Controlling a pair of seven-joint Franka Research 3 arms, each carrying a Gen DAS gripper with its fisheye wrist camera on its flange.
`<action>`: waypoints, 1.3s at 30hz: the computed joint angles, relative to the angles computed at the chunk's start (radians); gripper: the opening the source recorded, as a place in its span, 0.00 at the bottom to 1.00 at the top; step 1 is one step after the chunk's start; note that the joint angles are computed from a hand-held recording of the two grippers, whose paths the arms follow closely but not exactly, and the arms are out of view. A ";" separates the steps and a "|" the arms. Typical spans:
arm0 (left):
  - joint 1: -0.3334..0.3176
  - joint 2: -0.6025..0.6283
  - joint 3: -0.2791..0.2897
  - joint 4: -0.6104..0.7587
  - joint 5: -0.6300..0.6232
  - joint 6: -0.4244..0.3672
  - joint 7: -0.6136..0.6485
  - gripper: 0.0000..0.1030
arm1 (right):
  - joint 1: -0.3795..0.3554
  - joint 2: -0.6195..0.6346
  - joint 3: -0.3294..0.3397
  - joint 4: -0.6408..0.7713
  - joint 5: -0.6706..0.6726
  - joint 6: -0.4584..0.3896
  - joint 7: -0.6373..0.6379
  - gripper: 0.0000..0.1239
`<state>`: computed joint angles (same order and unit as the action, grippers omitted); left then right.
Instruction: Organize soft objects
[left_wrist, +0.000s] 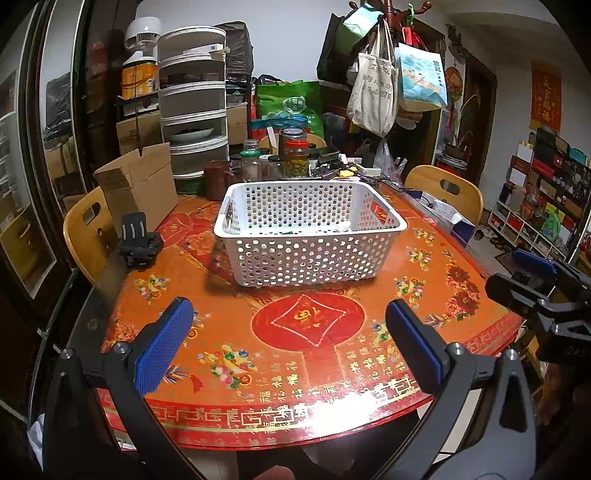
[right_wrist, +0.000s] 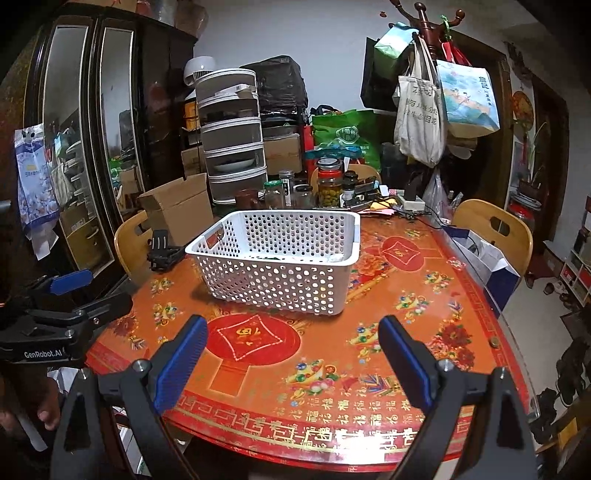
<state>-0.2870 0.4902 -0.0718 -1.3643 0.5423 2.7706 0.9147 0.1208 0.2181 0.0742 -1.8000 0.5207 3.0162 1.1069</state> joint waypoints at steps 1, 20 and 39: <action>0.000 0.002 0.000 0.002 -0.001 -0.001 0.000 1.00 | 0.000 0.001 0.000 0.001 0.000 -0.001 0.000 0.75; 0.004 0.020 -0.003 0.015 -0.023 0.000 0.023 1.00 | 0.001 -0.003 0.003 -0.002 0.015 -0.006 -0.020 0.75; 0.001 0.018 -0.002 0.005 -0.024 0.003 0.022 1.00 | 0.003 -0.007 0.004 -0.006 0.030 -0.007 -0.037 0.75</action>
<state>-0.2864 0.5080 -0.0740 -1.3593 0.5180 2.7735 0.9368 0.1235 0.2112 0.0783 -1.8060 0.5502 3.0091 1.0700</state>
